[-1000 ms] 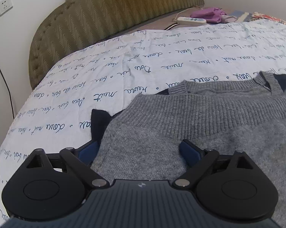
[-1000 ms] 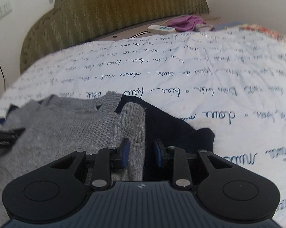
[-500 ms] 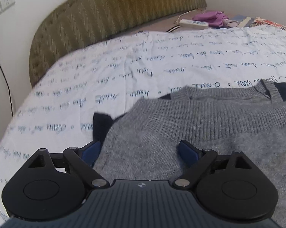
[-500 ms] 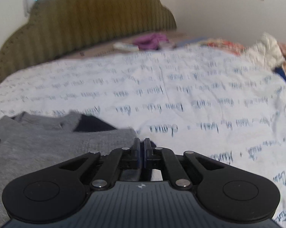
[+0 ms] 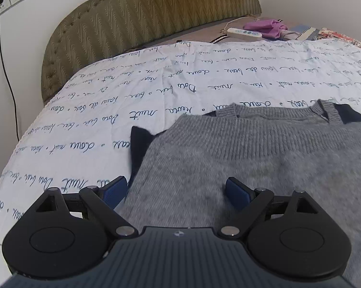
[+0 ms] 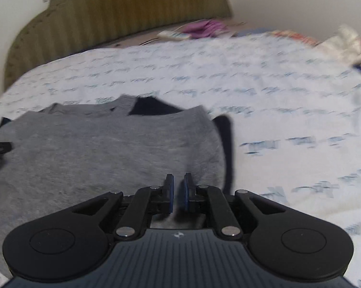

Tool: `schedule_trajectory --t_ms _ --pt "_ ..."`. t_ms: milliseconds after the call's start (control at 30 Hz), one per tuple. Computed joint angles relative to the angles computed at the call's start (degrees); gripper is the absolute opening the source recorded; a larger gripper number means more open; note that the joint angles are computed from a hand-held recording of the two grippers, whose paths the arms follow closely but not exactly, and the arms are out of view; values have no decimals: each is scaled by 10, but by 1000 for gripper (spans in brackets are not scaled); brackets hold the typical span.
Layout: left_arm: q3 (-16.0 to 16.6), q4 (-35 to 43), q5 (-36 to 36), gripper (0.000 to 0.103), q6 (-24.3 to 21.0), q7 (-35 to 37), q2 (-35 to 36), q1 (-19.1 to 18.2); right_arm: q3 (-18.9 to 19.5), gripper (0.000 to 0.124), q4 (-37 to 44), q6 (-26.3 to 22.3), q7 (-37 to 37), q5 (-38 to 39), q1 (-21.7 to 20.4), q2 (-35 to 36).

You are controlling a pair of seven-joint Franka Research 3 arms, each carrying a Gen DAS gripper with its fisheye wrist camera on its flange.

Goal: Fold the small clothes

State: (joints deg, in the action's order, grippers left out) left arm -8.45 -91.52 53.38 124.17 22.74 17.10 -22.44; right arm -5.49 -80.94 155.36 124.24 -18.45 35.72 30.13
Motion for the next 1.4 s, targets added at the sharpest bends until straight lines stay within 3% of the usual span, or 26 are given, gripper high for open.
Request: schedule_trajectory --t_ms 67,100,167,233,300,433,600,767,800,900,967,1033,1100,1233,1400 --pt "-2 -16 -2 92 2 -11 -13 0 -46 9 -36 17 70 -69 43 -29" --pt "-3 -25 -5 92 5 -18 -20 1 -40 10 -61 37 71 -75 41 -47" --pt "-8 -42 -11 92 10 -26 -32 4 15 10 -92 59 14 -33 4 -68" --pt "-13 -57 -17 92 10 -33 -44 5 44 12 -106 48 -33 -1 -10 -75" --pt "-19 -77 -20 92 11 -36 -58 7 34 12 -110 18 -28 -5 1 -74" --pt "-30 -123 -25 93 15 -57 -91 13 19 13 -150 50 39 -8 6 -101" --pt "-42 -174 -44 95 32 -84 -127 27 28 14 -159 38 30 -32 3 -107" --pt "-53 -211 -45 99 40 -99 -153 35 -4 15 -173 42 134 -106 31 -122" --pt "-54 -218 -47 100 44 -103 -158 37 -9 19 -172 38 153 -134 37 -125" --pt "-58 -233 -48 102 55 -118 -168 43 16 50 -170 26 136 -139 17 -124" --pt "-61 -238 -46 103 56 -122 -171 45 14 53 -171 6 156 -150 17 -124" --pt "-63 -238 -45 103 54 -121 -172 46 -14 53 -170 -20 251 -238 46 -131" --pt "-63 -238 -52 102 57 -114 -174 47 -20 53 -173 -3 302 -312 55 -141" --pt "-59 -245 -77 97 75 -96 -191 57 21 54 -147 40 261 -339 35 -131" --pt "-54 -248 -85 97 93 -72 -212 79 91 57 -112 76 91 -193 6 -93"
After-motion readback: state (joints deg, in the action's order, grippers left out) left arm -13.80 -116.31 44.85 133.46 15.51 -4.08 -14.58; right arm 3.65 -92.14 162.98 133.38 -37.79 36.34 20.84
